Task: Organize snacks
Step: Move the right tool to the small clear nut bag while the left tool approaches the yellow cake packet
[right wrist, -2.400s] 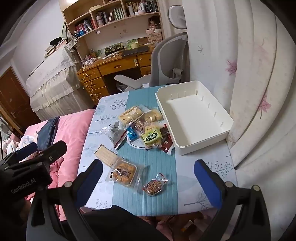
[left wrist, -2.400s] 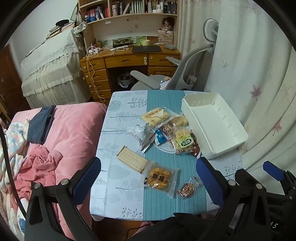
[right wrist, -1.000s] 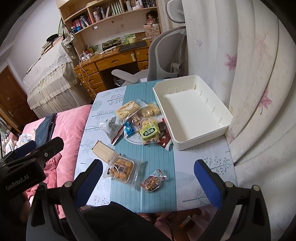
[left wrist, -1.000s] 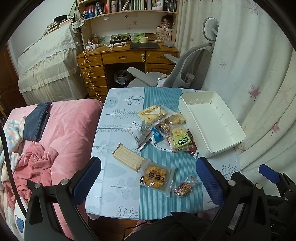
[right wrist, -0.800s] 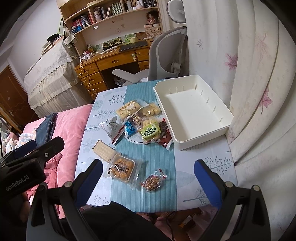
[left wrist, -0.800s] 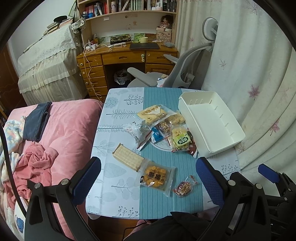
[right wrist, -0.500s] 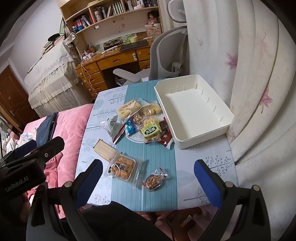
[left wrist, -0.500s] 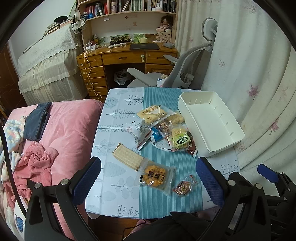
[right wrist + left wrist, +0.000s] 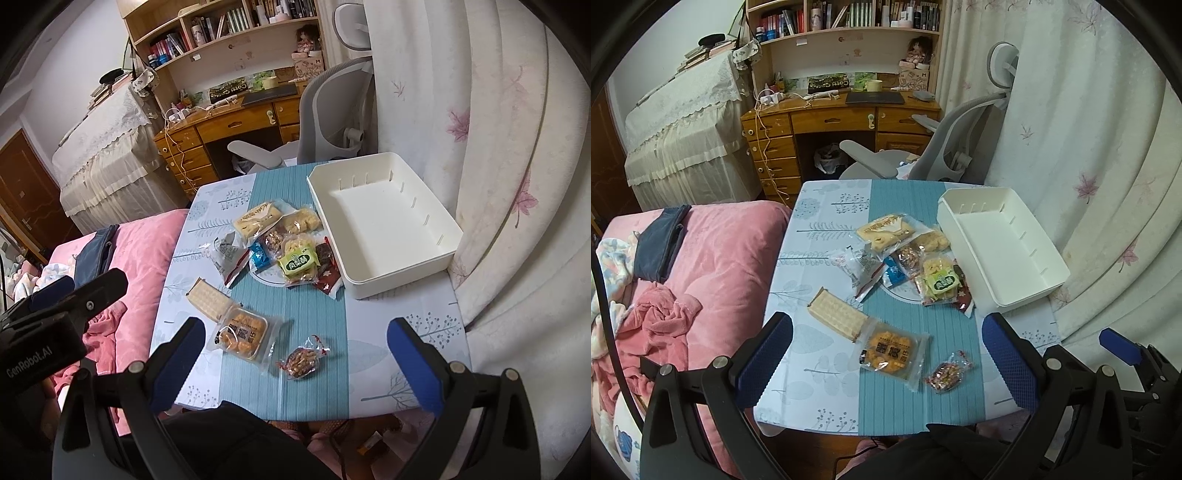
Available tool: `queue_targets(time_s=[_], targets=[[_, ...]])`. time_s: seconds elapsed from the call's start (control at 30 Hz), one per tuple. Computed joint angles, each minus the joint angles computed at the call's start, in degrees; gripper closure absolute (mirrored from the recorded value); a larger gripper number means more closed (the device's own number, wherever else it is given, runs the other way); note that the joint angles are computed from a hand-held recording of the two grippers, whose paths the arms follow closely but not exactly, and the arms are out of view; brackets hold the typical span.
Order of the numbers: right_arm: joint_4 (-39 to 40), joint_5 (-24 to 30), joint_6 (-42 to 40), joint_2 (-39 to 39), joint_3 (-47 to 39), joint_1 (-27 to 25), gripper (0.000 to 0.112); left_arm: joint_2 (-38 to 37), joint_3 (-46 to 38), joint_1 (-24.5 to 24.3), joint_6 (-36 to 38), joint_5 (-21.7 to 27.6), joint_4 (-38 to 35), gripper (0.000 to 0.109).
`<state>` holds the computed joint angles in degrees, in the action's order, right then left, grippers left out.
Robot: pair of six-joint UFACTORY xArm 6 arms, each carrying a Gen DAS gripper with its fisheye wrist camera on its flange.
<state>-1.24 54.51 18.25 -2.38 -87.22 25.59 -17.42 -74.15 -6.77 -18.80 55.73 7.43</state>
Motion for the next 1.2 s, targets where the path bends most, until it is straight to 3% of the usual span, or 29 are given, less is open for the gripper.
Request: queue_targets(time_s=[0.37, 0.6, 0.87, 1.2], targets=[[10.2, -1.6, -7.8, -2.3, 3.2, -3.0, 0.013, -0.4, -0.1, -1.0, -4.5, 4.4, 2.3, 0.007], [15.2, -0.4, -7.7, -2.6, 5.1, -4.0, 0.013, -0.5, 1.5, 1.2, 0.6, 6.7, -3.6, 0.007], [10.7, 1.8, 6.6, -2.3, 7.0, -2.8, 0.021, -0.2, 3.0, 7.0, 11.2, 8.4, -10.5, 0.007], [8.8, 0.1, 29.0, -3.6, 12.4, 0.3, 0.024, 5.6, 0.3, 14.2, 32.8, 10.7, -22.3, 0.007]])
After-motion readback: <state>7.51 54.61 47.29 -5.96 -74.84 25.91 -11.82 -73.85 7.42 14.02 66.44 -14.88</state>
